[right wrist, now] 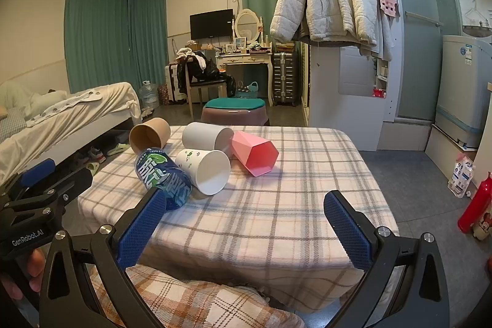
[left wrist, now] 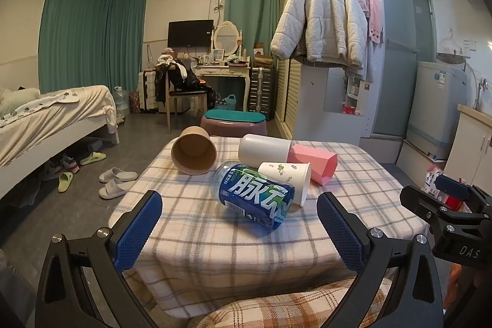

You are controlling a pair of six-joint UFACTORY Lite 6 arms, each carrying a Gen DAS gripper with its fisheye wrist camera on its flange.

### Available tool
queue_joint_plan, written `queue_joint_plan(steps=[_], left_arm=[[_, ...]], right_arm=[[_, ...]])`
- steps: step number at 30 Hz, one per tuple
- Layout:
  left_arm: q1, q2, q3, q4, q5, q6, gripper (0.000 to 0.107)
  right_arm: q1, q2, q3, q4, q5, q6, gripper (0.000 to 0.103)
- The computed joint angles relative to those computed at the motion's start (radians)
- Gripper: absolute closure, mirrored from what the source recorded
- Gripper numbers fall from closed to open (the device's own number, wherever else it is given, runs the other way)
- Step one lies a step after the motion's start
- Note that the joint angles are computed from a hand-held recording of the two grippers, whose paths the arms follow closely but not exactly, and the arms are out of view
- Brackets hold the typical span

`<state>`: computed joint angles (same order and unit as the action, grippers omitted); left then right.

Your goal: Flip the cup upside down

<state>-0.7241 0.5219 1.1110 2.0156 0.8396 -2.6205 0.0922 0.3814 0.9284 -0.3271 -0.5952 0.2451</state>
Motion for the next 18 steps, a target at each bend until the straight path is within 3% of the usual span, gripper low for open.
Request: queue_joint_plan(steps=[18], left_arm=[[0.006, 0.022, 0.005, 0.001, 0.001, -0.014, 0.004]], right_arm=[[0.003, 0.005, 0.006, -0.02, 0.007, 0.017, 0.0]])
